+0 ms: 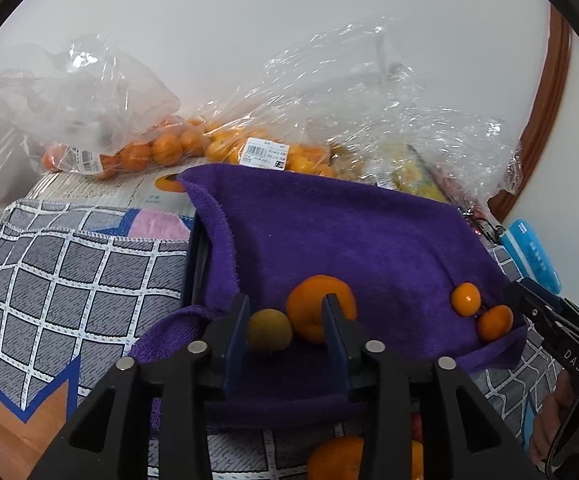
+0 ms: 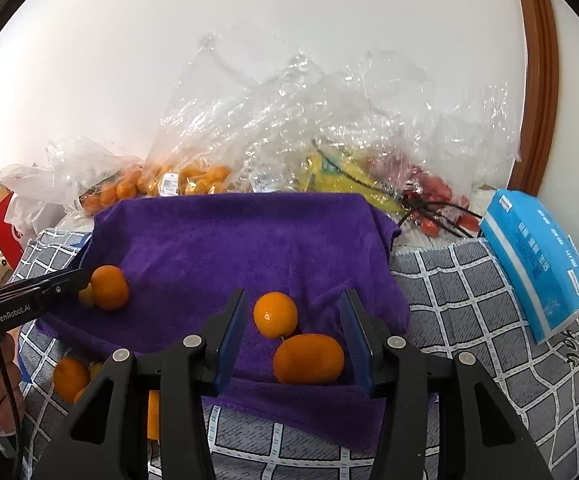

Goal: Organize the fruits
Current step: 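Open the right tool to drop the orange on the towel while the left tool releases its fruit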

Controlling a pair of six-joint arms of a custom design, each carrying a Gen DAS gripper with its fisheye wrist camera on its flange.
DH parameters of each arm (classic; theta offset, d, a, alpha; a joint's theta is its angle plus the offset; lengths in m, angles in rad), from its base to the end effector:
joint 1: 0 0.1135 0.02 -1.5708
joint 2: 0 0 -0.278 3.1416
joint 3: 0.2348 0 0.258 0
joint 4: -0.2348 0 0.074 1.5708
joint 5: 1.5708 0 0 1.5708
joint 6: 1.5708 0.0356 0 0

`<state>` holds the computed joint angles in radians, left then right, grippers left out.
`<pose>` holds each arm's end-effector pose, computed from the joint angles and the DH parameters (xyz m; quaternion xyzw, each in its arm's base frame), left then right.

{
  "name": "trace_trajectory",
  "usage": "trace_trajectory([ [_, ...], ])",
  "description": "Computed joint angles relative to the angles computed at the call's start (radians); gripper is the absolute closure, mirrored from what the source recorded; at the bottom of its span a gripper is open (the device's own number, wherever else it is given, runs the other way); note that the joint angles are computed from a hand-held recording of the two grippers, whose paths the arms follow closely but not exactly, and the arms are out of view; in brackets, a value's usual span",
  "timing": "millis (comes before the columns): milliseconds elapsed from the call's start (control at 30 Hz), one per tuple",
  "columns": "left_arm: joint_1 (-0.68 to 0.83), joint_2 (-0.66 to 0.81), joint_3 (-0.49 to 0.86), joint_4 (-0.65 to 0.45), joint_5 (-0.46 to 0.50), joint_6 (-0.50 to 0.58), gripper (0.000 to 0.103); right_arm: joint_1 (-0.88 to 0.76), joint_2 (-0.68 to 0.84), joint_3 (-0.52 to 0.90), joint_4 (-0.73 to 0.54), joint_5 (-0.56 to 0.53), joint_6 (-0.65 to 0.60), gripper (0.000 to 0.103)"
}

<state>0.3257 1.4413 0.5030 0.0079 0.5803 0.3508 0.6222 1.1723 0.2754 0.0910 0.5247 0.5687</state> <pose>0.2363 0.0592 0.1391 0.1015 0.9083 -0.1561 0.3746 0.1633 0.0952 0.1355 0.0728 0.8983 0.0030 0.4334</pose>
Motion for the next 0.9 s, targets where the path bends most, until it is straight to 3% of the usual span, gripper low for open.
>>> trace_trajectory([
  [233,-0.006,-0.027,-0.01,-0.004,0.006,-0.007,0.062,0.067,-0.05,-0.001,-0.031,0.051,0.044,0.056],
  [333,-0.002,-0.04,-0.01,-0.012,0.011,-0.013,0.062,0.113,-0.076,0.026,-0.123,0.091,0.12,0.056],
  [467,0.012,-0.085,-0.011,-0.047,0.031,-0.013,0.062,0.14,-0.123,0.05,-0.23,0.042,0.197,0.056],
  [600,0.032,-0.192,-0.031,-0.087,0.032,-0.011,0.062,0.252,-0.138,0.076,-0.341,0.109,0.317,0.056],
  [900,0.186,-0.304,-0.06,-0.289,0.144,0.209,0.059,0.451,-0.084,0.133,-0.476,0.215,0.533,0.056],
])
